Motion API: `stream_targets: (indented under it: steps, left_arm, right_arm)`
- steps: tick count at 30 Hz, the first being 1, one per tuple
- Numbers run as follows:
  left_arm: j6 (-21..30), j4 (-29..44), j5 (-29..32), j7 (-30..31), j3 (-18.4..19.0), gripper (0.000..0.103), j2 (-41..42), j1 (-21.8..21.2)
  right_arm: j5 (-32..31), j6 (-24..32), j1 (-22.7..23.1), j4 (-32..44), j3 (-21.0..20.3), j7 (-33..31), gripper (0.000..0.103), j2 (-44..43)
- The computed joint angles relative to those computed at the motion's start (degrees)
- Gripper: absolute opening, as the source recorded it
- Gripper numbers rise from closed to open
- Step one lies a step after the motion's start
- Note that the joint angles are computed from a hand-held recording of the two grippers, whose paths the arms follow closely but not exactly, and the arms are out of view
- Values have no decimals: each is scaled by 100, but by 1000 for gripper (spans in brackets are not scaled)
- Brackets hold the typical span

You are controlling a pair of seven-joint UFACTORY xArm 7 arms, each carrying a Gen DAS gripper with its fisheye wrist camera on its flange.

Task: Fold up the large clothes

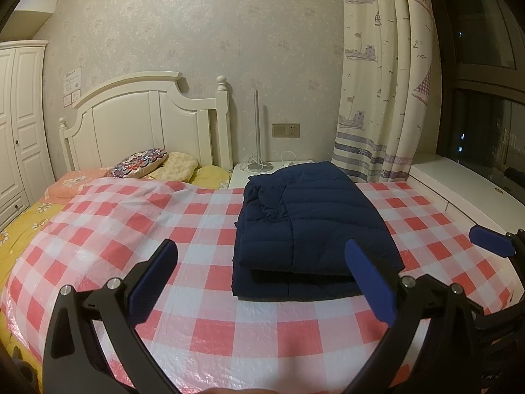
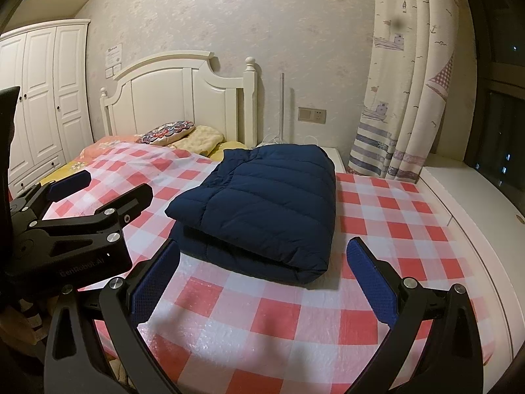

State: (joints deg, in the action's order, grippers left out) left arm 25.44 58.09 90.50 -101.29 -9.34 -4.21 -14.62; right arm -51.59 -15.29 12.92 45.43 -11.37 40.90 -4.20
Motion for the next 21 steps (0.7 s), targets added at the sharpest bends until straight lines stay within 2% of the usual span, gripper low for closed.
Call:
stream_targets:
  steps: [6,10,15,19,21]
  left_arm:
    - [15,-37,16,-35,-4,101,-25,1]
    - [50,-83,32,-75,-13,101,-54,0]
    - [81,-111,-29,-74,-20,101,-78,8]
    - [79,-104,-50,-50,-23,101,-80,18]
    - [105,-124,-24,-74,-27,101,-97,21]
  right_arm:
    - [24,-4,16,-11,-9,-31,98,3]
    - [-466,-73,1,76,-102,352,98,62]
    - [-986,-135,-269,197,71,814,98,128]
    - [-1172,-158,-530,227,298,981,98,145]
    - [-1508,-178,-638,312,353,1280,98,170]
